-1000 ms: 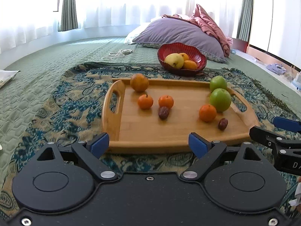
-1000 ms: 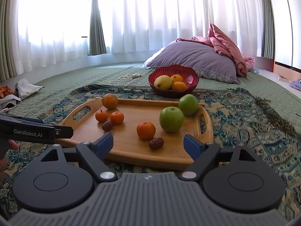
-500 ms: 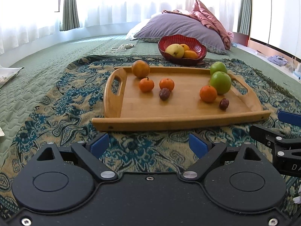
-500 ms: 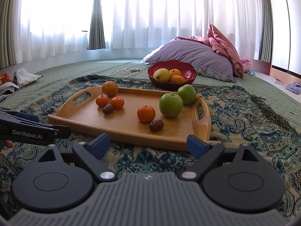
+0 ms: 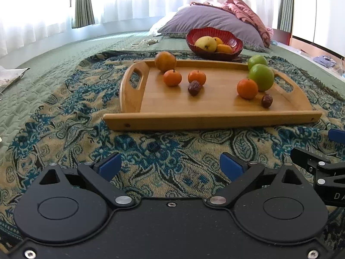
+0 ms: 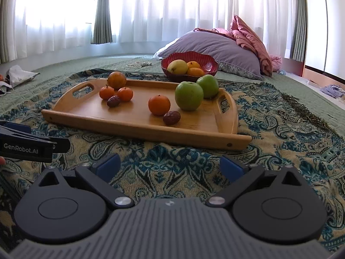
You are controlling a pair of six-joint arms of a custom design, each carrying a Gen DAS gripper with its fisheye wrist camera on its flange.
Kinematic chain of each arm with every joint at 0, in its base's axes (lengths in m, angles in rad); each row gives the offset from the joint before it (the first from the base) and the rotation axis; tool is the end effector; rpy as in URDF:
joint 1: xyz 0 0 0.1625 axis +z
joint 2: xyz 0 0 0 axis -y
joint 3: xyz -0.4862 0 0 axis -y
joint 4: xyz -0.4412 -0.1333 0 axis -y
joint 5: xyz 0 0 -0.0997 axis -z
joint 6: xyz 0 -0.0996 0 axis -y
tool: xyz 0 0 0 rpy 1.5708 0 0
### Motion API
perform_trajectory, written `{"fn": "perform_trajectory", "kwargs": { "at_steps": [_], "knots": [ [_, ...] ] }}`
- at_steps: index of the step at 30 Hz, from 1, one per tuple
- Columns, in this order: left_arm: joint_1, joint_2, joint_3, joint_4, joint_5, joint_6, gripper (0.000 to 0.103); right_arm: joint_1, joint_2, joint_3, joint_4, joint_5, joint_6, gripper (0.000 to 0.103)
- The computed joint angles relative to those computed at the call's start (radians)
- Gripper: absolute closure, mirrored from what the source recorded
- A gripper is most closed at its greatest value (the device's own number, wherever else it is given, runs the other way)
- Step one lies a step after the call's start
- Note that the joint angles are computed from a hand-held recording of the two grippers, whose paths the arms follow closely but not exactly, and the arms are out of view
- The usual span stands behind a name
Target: Organize fruits
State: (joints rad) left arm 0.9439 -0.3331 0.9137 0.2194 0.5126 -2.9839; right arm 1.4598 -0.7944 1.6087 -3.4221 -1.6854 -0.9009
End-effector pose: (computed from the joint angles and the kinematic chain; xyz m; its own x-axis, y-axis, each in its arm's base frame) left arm -0.2857 -0.7696 -0.0250 -0.6779 -0.1102 -0.7268 0.5339 0.6058 -0.5899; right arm 0.0348 -0.7881 0.2240 -0.6504 -0.2673 0.7110 -0.7304 0.4769 -0.4889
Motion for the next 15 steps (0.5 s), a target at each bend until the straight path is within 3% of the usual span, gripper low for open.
{"fn": "perform_trajectory", "kwargs": {
  "at_steps": [15],
  "knots": [
    [0.015, 0.014, -0.009, -0.009, 0.010, -0.007, 0.000, -0.001, 0.028, -0.015, 0.007, -0.046, -0.010, 0.000]
  ]
}}
